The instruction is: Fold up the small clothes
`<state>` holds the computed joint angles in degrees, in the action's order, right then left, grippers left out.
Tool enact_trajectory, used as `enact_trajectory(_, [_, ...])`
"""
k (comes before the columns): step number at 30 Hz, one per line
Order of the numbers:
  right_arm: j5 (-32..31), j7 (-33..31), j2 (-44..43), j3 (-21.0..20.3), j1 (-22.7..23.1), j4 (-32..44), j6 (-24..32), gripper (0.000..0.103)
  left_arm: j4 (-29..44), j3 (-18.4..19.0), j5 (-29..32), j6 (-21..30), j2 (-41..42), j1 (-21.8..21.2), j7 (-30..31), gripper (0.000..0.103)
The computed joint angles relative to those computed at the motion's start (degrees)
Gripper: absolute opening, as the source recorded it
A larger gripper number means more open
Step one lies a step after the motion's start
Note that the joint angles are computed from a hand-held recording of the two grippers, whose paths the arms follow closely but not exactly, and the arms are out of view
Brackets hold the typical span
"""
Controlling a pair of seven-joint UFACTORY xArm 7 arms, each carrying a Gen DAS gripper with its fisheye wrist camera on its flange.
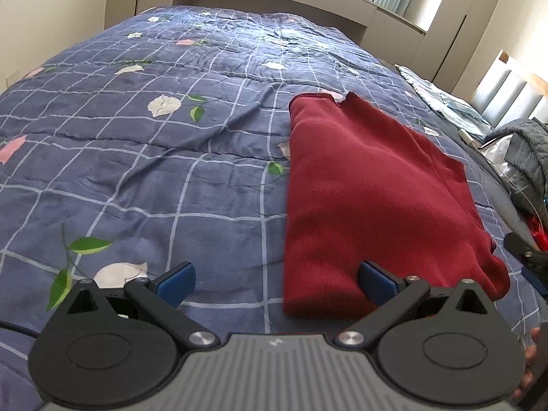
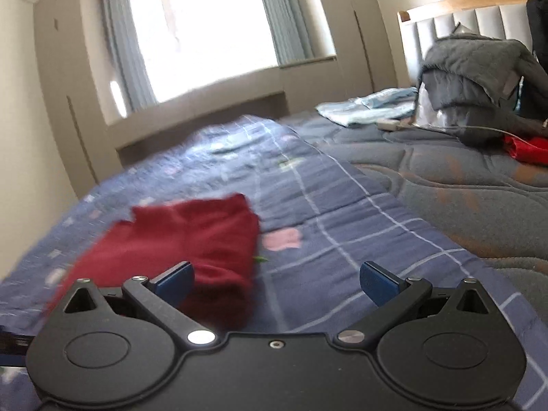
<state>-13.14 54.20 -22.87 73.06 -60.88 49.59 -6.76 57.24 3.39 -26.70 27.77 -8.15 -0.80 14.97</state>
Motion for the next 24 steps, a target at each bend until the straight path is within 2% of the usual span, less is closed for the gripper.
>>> enact_trajectory(4, [-0.84,-2.97,1.48,-4.1,6.99,-0.58,-1.73,0.102,-0.3,-0.19,1.29,-0.1,-0.51,0.11,-0.29,0.102])
enact_trajectory(9, [-2.09,-6.88,4.21,-4.19,10.47,0.26,0.52,0.102,-0.76,0.2,1.17,0.13,-1.06,-0.14,0.52,0.102])
enact_trajectory(12, [-2.18,-5.38,3.27,-3.0,10.18,0.63,5.35,0.102,-0.89,0.84,-0.42,0.84,-1.17,-0.29,2.2,0.102])
enact_trajectory(14, [-2.8,-3.78,3.0,-3.81,11.53,0.44,9.02,0.102,-0.64,1.23,-1.6,1.8,-1.09,-0.24,3.16,0.102])
enact_trajectory(20, [-5.45,-2.65,5.71,-11.99,19.35,-1.42,6.77,0.102,0.66,2.13,-5.45,3.79,-1.48,0.04,7.11,0.103])
enact_trajectory(24, [-6.27,-5.09,9.52,-22.38,29.01,-1.12,5.26,0.102,2.38,2.51,-8.08,4.75,-1.59,0.17,9.59,0.103])
